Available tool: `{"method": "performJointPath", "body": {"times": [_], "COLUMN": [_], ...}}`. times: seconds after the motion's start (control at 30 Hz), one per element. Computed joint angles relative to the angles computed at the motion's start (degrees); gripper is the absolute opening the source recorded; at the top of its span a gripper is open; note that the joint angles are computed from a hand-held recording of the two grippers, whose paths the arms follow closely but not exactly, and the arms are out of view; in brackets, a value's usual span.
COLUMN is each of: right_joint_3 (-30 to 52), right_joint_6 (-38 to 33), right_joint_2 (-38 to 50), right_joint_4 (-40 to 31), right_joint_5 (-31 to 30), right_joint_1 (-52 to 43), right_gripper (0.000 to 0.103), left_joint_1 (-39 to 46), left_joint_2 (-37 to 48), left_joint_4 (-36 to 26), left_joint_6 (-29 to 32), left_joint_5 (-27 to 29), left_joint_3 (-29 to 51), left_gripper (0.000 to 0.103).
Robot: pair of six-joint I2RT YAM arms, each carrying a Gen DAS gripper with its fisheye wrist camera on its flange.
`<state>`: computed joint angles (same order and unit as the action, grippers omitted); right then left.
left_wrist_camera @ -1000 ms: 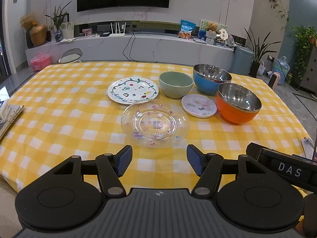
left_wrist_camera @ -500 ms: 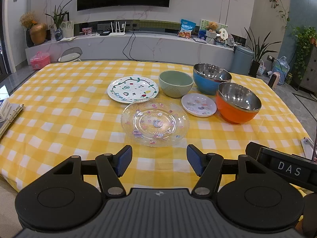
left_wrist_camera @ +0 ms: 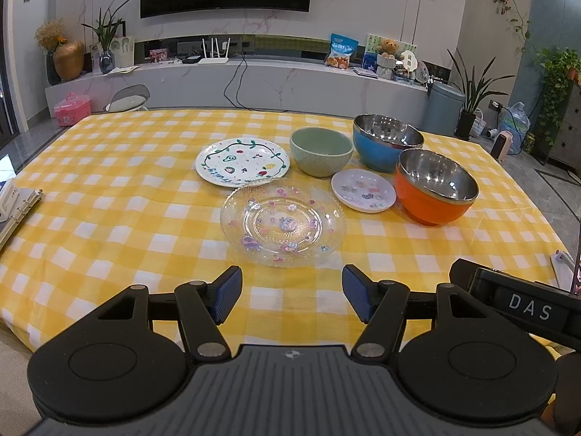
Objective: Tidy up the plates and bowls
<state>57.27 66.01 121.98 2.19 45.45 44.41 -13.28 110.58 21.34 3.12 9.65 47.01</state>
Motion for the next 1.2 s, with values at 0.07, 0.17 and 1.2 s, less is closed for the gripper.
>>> {"method": "performJointPath", "body": {"times": [0.07, 0.17, 1.2], "right_joint_3": [0.03, -0.11, -0.11], "right_joint_6": [0.17, 0.25, -2.56], "right_joint_2": [0.01, 0.01, -3.01], "right_joint_4": [-0.13, 0.20, -2.24], "right_joint_5": [0.16, 0.12, -0.43], "right_joint_1": [0.05, 0.03, -2.25], "right_gripper": [0.100, 0.100, 0.100], "left_joint_1": [-0.04, -0.01, -1.35], "left_joint_2": [0.01, 0.11, -0.54], "left_joint_4": [0.09, 0.11, -8.12], "left_joint_6": [0.02, 0.06, 0.48], "left_joint_5": [-0.04, 0.00, 0.88], "left_joint_3": [-0.10, -0.02, 5.43], "left_gripper": [0.074, 0.074, 0.072]}}
